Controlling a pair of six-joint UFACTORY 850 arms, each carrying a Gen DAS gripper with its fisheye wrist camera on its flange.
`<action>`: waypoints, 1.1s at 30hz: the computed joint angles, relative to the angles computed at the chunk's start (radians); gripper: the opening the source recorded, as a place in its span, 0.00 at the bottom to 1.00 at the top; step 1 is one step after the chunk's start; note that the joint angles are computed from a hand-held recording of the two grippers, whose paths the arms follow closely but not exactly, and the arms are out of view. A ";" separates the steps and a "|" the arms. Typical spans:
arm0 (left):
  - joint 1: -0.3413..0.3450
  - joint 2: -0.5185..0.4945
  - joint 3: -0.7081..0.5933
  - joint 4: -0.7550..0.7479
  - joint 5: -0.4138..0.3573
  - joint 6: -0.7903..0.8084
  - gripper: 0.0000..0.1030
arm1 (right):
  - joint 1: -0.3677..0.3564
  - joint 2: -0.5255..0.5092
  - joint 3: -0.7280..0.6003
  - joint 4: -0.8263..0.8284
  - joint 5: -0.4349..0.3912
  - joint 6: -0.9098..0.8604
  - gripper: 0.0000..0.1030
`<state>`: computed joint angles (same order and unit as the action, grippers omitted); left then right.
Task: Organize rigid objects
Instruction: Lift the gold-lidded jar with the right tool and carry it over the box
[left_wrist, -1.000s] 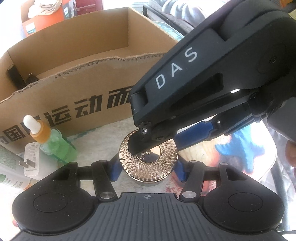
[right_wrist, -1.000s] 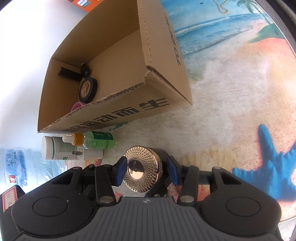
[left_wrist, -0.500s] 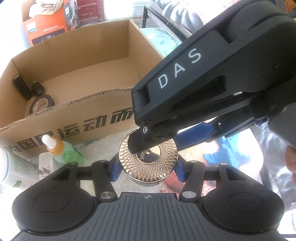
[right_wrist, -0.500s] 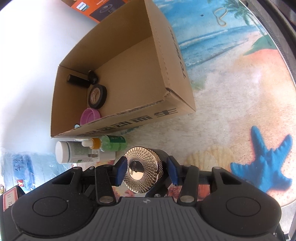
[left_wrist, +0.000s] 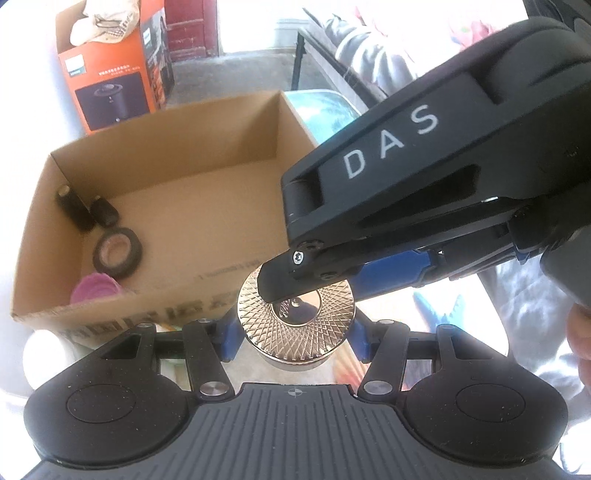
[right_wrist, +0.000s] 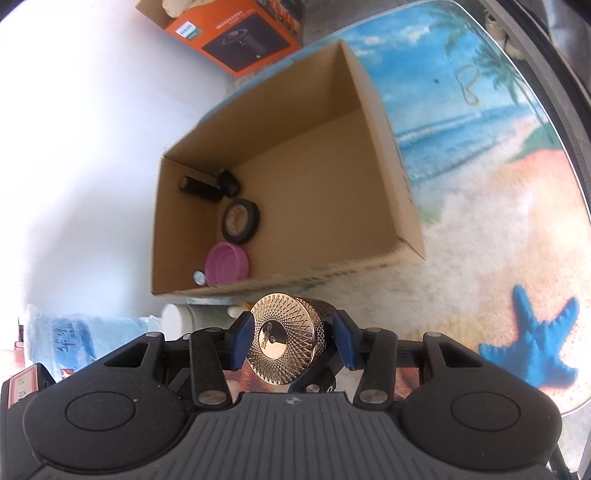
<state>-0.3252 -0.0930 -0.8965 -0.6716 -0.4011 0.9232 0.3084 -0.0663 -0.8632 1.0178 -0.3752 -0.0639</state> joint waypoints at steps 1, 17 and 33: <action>0.005 -0.003 -0.008 -0.005 -0.004 0.007 0.54 | 0.002 0.000 -0.008 -0.008 0.002 0.011 0.49; 0.087 -0.066 -0.174 -0.087 -0.151 0.134 0.54 | 0.028 -0.047 -0.190 -0.404 0.005 0.448 0.49; 0.141 -0.142 -0.274 -0.102 -0.219 0.169 0.54 | 0.052 -0.113 -0.291 -0.532 0.021 0.597 0.49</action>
<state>-0.1840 -0.2350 -1.1707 -0.7739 -0.6205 1.0924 0.3604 -0.1794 -1.1541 0.4860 -0.3538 0.5329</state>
